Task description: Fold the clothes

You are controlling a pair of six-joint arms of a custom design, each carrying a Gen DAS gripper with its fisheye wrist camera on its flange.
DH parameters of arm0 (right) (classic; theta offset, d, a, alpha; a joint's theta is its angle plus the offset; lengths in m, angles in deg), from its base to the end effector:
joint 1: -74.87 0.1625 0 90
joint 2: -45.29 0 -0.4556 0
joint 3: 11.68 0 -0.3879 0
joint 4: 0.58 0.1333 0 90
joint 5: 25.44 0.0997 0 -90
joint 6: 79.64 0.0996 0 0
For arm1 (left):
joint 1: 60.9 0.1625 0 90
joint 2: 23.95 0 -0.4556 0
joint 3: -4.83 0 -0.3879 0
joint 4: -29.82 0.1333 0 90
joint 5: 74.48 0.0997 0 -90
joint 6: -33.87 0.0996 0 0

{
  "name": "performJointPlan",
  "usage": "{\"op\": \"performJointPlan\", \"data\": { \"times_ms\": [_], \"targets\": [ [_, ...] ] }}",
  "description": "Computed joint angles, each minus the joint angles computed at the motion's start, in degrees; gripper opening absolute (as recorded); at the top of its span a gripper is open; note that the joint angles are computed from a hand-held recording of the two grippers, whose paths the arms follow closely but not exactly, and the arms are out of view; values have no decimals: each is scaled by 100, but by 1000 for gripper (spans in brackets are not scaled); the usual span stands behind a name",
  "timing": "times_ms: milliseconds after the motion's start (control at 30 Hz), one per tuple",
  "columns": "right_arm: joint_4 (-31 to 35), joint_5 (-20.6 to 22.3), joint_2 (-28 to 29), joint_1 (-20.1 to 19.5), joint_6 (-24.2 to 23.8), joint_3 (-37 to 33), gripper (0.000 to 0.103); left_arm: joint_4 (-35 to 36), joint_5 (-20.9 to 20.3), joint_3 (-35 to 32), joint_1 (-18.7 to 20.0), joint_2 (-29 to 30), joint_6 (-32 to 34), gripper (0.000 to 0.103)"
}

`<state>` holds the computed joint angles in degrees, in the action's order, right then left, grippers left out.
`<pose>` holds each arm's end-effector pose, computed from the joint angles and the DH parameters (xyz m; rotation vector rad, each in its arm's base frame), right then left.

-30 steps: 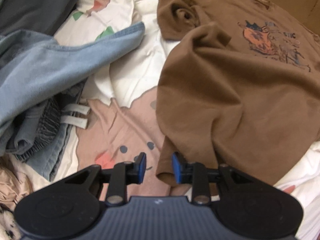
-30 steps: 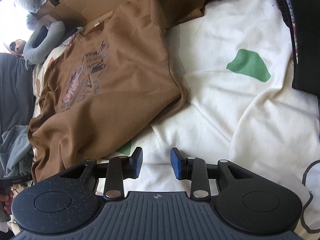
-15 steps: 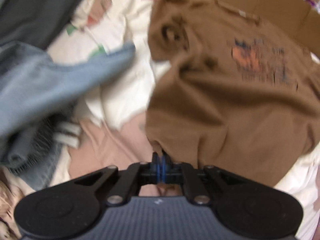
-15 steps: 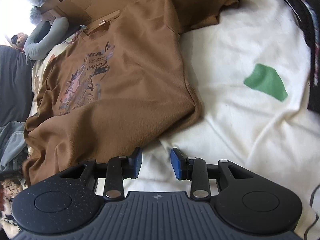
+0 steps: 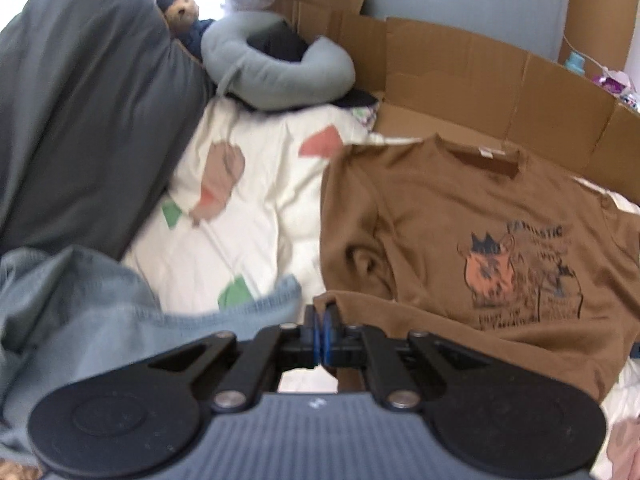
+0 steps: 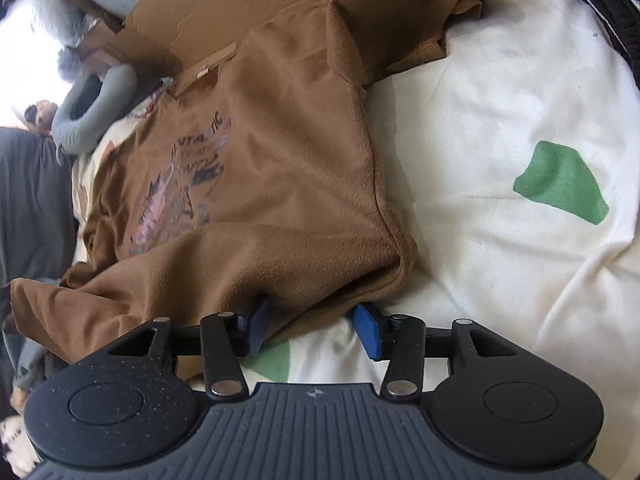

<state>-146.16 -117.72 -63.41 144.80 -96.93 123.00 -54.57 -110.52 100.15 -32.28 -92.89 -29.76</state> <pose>0.0053 -0.3623 0.3868 -0.0843 -2.8562 0.6970 -0.3933 -0.4582 0.3128 0.2712 2.1538 -0.6858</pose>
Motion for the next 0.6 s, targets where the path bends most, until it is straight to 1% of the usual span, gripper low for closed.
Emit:
{"op": "performJointPlan", "data": {
  "times_ms": [167, 400, 500, 600],
  "targets": [
    [-95, 123, 72, -30, -76, -24, 53, -112, 261, -215, 105, 176, 266, 2],
    [415, 205, -187, -120, -392, -50, 53, -404, 476, -455, 305, 442, 671, 2],
    [542, 136, -299, -122, -608, 20, 53, -536, 561, -548, 375, 548, 887, 2],
    [414, 56, -272, -37, -677, 96, 53, -617, 633, -651, 435, 651, 1109, 2]
  ]
}}
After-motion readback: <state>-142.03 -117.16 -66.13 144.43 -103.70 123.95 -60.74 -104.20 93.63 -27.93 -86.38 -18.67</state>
